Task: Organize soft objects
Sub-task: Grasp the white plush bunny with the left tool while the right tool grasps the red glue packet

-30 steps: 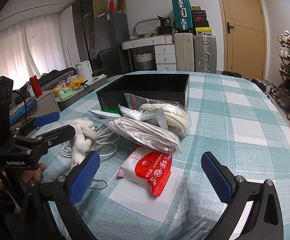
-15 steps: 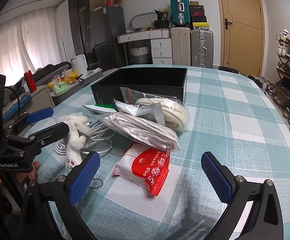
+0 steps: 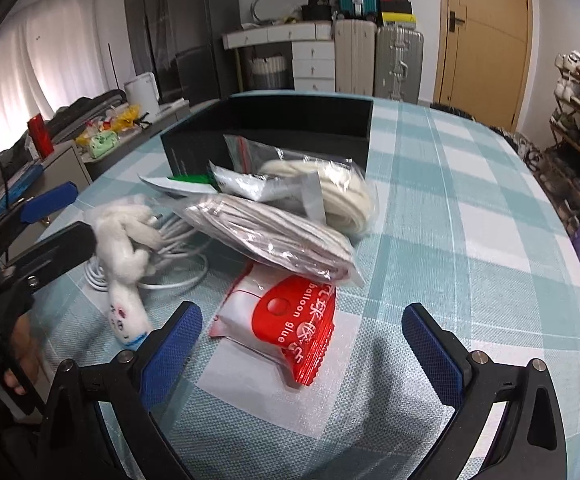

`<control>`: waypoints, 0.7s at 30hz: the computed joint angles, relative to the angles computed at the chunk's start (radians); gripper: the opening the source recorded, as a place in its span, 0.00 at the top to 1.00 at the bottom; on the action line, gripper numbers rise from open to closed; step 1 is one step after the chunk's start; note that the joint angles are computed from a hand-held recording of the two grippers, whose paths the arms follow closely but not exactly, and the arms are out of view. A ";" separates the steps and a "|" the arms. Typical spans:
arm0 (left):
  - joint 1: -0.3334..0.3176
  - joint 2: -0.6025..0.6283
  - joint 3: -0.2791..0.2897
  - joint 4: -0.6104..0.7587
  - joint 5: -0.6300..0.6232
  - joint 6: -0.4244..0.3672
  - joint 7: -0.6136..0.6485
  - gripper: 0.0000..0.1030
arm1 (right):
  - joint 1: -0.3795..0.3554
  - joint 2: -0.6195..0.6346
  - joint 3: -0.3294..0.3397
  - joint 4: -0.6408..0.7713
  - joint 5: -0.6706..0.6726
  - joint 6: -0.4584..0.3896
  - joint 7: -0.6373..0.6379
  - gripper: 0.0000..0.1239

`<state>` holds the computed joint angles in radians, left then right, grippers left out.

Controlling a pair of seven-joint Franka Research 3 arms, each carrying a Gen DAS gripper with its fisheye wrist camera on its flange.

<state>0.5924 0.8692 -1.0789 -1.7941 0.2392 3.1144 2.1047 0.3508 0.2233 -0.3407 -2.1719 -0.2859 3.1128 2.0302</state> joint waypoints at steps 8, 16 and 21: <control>0.027 0.022 -0.042 -0.023 0.025 -0.019 0.071 0.18 | -0.049 0.021 0.064 0.029 0.056 -0.035 -0.078 0.27; 0.037 0.030 -0.067 -0.025 -0.002 -0.082 0.153 0.50 | -0.067 0.023 0.094 0.027 0.106 -0.033 -0.133 0.35; 0.016 0.007 -0.047 -0.004 -0.073 -0.149 0.181 0.72 | -0.054 0.022 0.087 0.025 0.115 -0.038 -0.152 0.44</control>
<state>0.6087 0.8762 -1.1256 -1.7980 0.1666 2.9651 2.2856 0.2972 0.2452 -0.2534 -2.1466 -0.1712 3.0745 1.8784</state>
